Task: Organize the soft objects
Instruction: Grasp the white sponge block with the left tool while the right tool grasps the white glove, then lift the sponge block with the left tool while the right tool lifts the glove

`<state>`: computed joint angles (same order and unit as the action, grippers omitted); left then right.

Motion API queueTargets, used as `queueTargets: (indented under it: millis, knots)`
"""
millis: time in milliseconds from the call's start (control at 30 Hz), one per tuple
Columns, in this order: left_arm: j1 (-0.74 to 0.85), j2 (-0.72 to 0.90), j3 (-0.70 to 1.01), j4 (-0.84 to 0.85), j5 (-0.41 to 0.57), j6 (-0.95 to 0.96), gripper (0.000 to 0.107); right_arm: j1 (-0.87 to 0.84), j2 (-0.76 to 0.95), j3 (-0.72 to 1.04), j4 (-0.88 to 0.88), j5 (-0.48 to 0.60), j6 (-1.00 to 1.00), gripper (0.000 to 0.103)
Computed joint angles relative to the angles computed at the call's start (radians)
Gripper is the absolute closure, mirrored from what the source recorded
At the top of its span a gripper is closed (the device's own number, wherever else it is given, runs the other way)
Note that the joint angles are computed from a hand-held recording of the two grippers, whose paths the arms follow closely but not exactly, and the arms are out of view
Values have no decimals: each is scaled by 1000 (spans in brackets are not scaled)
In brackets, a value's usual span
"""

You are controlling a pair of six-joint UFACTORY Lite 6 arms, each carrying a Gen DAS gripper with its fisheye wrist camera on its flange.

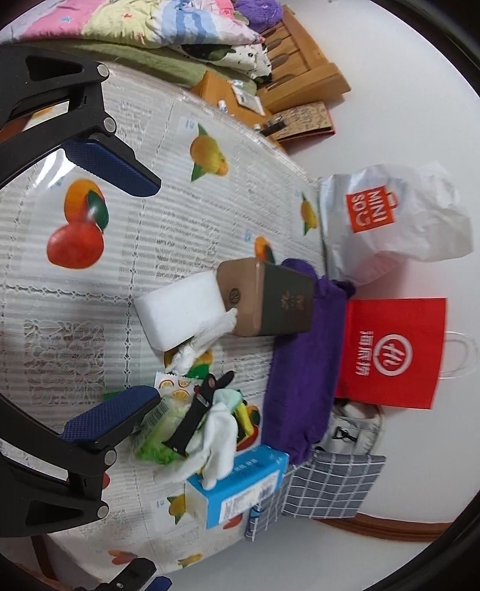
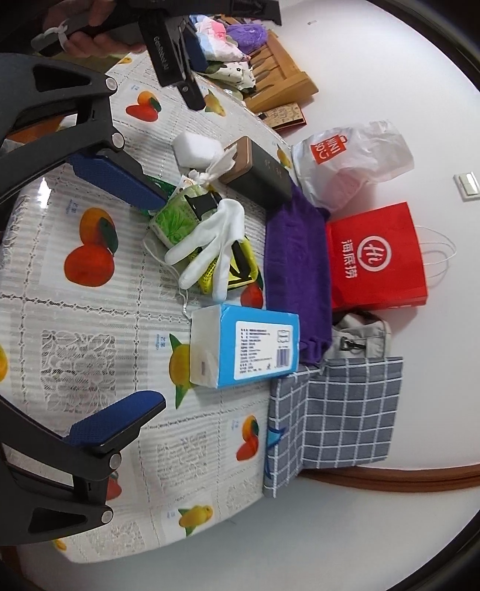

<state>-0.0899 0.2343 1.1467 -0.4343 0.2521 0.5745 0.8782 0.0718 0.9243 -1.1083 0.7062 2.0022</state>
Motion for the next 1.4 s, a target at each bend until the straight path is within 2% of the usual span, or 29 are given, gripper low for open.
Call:
queueTargets:
  millis: [367,533,600,633,667,733,900,1067,1200,1233,1300,1400]
  knots:
    - [-63,310,234,249,7,-295,5,-144,97,24,-103,-169,8,6]
    - [-80,416,339,342,38,-395,14,-184,147,63,-158,-230,13,6]
    - [-77,439,359,334,47,-375,31,-201,178,95,-183,-267,15,6]
    - [-70,457,377,318,65,-351,49,-207,200,120,-182,-276,1,6]
    - [-64,457,376,311,66,-340,57,-210,223,147,-179,-279,-18,6]
    - [-41,435,354,222,63,-232,59,-214,273,211,-158,-277,-76,8]
    - [8,426,356,259,64,-232,59,-241,416,392,-86,-313,-226,9]
    - [76,460,394,65,117,-25,59,-274,585,594,135,-338,-474,12]
    - [116,442,386,-129,171,180,59,-284,685,727,352,-295,-725,45]
    - [130,427,375,-212,197,266,59,-283,685,726,349,-294,-722,55]
    - [140,395,346,-302,216,365,59,-282,663,695,322,-306,-684,69]
    - [138,346,303,-359,212,432,59,-267,580,602,196,-312,-531,80]
